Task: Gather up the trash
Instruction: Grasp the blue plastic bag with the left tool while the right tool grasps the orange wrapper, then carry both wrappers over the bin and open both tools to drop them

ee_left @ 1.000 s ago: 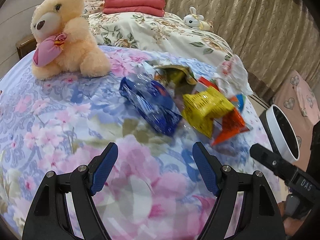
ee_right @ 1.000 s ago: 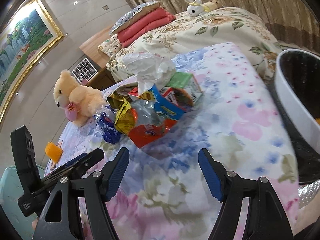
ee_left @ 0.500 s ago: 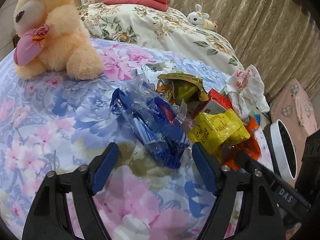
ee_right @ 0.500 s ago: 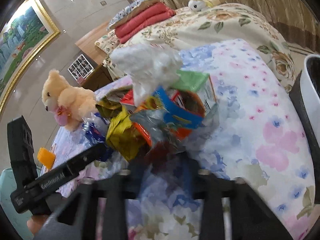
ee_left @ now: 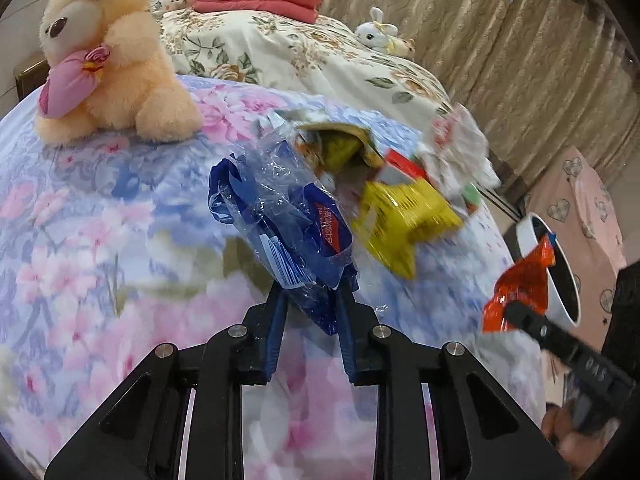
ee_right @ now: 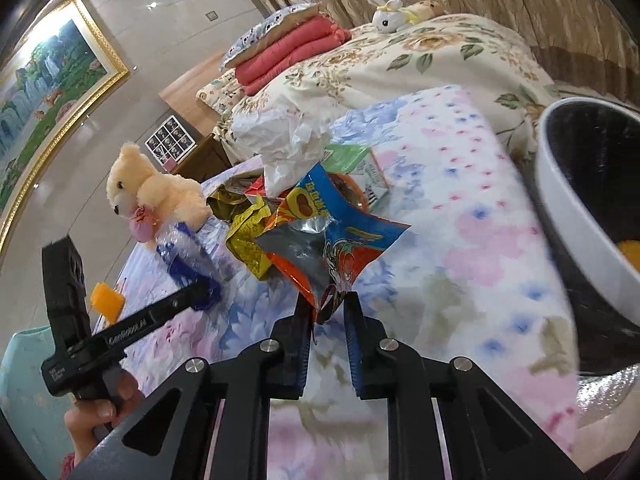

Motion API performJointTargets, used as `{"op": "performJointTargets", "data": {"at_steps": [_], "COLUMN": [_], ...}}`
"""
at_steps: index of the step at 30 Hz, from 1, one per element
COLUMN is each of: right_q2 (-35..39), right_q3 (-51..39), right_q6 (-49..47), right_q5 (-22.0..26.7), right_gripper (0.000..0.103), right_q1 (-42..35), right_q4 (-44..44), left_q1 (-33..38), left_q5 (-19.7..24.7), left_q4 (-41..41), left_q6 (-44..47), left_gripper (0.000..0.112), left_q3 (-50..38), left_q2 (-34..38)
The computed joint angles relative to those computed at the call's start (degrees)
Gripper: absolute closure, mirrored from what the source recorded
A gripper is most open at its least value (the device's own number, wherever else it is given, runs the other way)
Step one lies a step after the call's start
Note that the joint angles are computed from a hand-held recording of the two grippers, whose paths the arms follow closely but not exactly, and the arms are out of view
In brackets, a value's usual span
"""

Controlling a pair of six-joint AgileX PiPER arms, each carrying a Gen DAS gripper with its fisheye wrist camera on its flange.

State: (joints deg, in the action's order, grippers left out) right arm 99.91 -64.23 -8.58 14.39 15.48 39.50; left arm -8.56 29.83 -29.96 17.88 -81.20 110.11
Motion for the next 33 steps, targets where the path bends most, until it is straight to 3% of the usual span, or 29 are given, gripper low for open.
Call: {"op": "performJointTargets", "data": {"at_steps": [13,33], "right_q2": [-10.6,-20.1], "right_q3": [11.2,18.4], "right_q6": [-4.7,-14.8], "right_q5": [-1.3,2.5], "right_gripper": [0.087,0.087], "right_q1": [-4.4,-17.0], "right_q4": [3.6,9.6], "left_q1": [-7.3,-19.0], "left_q5": [-0.9,1.6], "left_q4": [-4.3,3.3], "left_q6": [6.2,-1.5], "left_gripper": [0.090,0.090], "left_q3": [9.4,0.2], "left_q2": [-8.9,-4.9]}}
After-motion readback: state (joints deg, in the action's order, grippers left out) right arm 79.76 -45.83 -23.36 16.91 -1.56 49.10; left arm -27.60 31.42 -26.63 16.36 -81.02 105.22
